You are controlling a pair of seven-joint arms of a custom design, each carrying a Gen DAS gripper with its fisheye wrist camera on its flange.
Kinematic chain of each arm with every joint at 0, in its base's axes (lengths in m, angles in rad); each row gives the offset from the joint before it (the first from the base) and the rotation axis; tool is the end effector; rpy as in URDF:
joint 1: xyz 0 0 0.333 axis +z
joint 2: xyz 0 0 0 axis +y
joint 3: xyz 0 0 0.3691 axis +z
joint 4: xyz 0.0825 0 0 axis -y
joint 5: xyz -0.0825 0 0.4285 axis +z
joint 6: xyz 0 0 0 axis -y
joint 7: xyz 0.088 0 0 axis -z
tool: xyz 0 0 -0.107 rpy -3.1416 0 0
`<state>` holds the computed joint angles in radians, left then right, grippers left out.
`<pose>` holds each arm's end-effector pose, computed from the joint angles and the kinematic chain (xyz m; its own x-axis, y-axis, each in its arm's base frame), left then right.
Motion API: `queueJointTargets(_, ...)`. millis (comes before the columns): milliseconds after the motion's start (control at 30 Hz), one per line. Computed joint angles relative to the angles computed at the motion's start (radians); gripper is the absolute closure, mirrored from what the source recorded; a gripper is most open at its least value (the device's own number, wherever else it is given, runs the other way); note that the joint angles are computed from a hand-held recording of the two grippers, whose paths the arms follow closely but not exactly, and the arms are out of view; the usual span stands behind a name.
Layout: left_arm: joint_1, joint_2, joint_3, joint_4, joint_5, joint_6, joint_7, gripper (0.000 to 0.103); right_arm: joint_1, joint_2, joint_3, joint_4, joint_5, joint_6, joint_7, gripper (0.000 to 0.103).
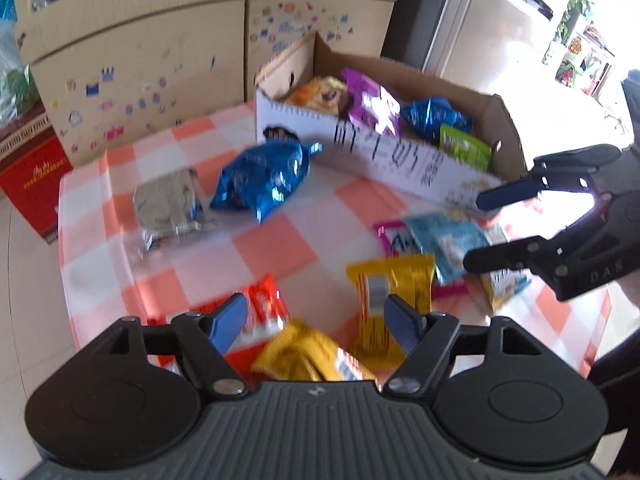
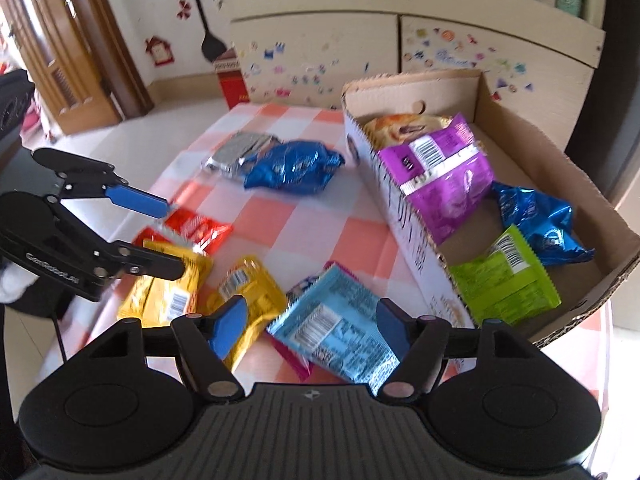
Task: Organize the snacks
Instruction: 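Move the left gripper to the yellow packet while the right gripper reaches the light-blue packet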
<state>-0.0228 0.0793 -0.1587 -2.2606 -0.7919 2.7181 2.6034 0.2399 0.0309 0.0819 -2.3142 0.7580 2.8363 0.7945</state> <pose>0.5856 -0.0803 0.3812 -0.5410 -0.8319 0.1235 -0.7435 0.4044 -0.5326 0.5578 0.1483 0.3957 0.4484 -0.8806 -0.1534 -0.7802 -0.3018 -0.5479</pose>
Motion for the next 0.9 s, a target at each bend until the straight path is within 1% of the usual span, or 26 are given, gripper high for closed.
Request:
queueJointTargets(167,0.004,-0.013,0.011,-0.015,0.036,-0.068,-0.023,0.028,0.000,0.020,0.001,-0.007,-0.116,0.019,0.048,0.022)
queueJointTargets(267,-0.004,-0.017,0.011,-0.028,0.093,-0.070,-0.042,0.028,-0.006,0.034,0.001,-0.008,-0.205,0.023,0.108,0.022)
queueJointTargets(367,-0.008,-0.015,0.013,-0.034,0.132,-0.081,-0.067,0.028,-0.012,0.047,0.005,-0.014,-0.286,0.053,0.154,0.021)
queueJointTargets(433,-0.009,-0.014,0.014,-0.033,0.156,-0.090,-0.083,0.028,-0.020,0.054,0.015,-0.017,-0.308,0.075,0.159,0.017)
queueJointTargets(500,-0.008,-0.014,0.014,-0.035,0.163,-0.091,-0.080,0.028,-0.027,0.065,0.023,-0.015,-0.332,0.089,0.175,0.016)
queueJointTargets(600,-0.007,-0.012,0.013,-0.038,0.166,-0.100,-0.064,0.025,-0.030,0.084,0.026,-0.004,-0.398,0.091,0.233,0.015)
queueJointTargets(700,-0.010,-0.009,0.011,-0.046,0.196,-0.106,-0.050,0.025,-0.044,0.096,0.042,0.016,-0.420,0.050,0.260,0.015)
queueJointTargets(767,-0.015,-0.010,0.008,-0.058,0.213,-0.090,-0.041,0.025,-0.058,0.098,0.063,0.028,-0.379,0.017,0.232,0.016)
queueJointTargets(800,-0.018,-0.011,0.007,-0.068,0.222,-0.068,-0.039,0.025,-0.065,0.097,0.074,0.032,-0.345,0.003,0.205,0.016)
queueJointTargets(867,-0.028,-0.011,0.005,-0.090,0.258,-0.003,-0.046,0.025,-0.063,0.095,0.081,0.040,-0.306,-0.024,0.183,0.016)
queueJointTargets(900,-0.034,-0.010,0.006,-0.105,0.299,0.047,-0.062,0.022,-0.060,0.093,0.083,0.043,-0.289,-0.036,0.172,0.017)
